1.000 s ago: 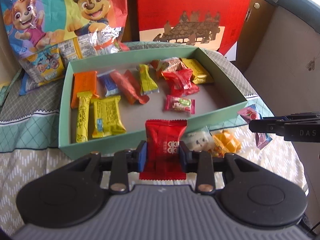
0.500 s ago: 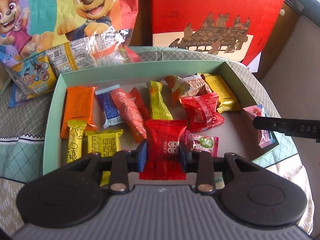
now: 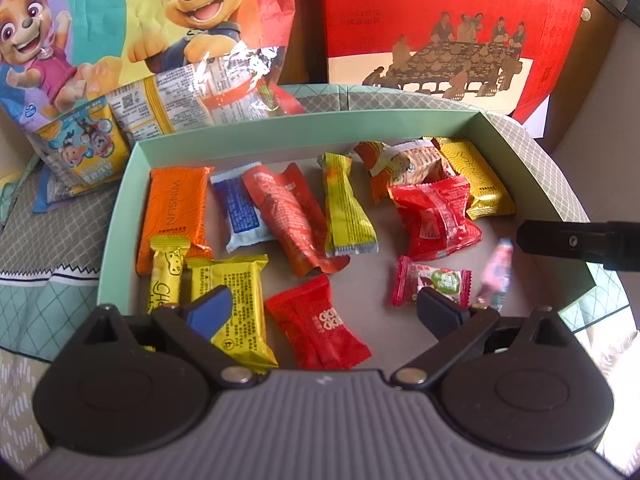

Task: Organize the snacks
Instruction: 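Carry both snacks into the box and open both tools, then withdraw both tools from the box toward the remaining snacks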

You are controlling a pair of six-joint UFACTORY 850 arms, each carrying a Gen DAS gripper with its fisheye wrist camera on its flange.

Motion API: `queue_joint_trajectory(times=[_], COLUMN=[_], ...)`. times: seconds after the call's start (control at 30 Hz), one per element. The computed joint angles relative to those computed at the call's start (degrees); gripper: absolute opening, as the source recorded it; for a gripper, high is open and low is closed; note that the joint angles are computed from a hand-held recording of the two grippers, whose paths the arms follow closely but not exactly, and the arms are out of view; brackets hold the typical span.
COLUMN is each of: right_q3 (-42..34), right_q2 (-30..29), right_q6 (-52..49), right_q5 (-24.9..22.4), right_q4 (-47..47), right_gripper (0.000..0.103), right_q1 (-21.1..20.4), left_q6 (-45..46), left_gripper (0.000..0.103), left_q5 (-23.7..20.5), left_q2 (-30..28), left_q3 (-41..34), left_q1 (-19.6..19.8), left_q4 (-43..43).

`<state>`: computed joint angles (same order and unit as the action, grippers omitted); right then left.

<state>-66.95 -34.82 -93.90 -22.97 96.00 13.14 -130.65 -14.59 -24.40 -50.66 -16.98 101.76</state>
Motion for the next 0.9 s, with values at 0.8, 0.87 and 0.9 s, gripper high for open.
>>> queue_joint_trajectory(times=[0.8,0.87,0.9], right_q3=[17.1,18.7,19.4], right_q2=[14.8,15.8,16.1], right_q6=[-9.8,-9.4,-9.5], right_q5=[-0.8,-0.8,-0.8], right_q4=[6.0,5.1,5.0], right_gripper=[0.103,0.103,0.103], right_q1=[-0.8,-0.7,-0.6], left_q6=[-5.6,-9.0,-11.3], left_gripper=[0.103,0.103,0.103], left_q5=[-0.2,0.1,0.3], left_q2=[10.4,11.2,11.6], left_q3=[12.2,14.0,15.0], left_q1=[-7.0,-7.5,-7.8], left_q4=[1.2,2.8,4.1])
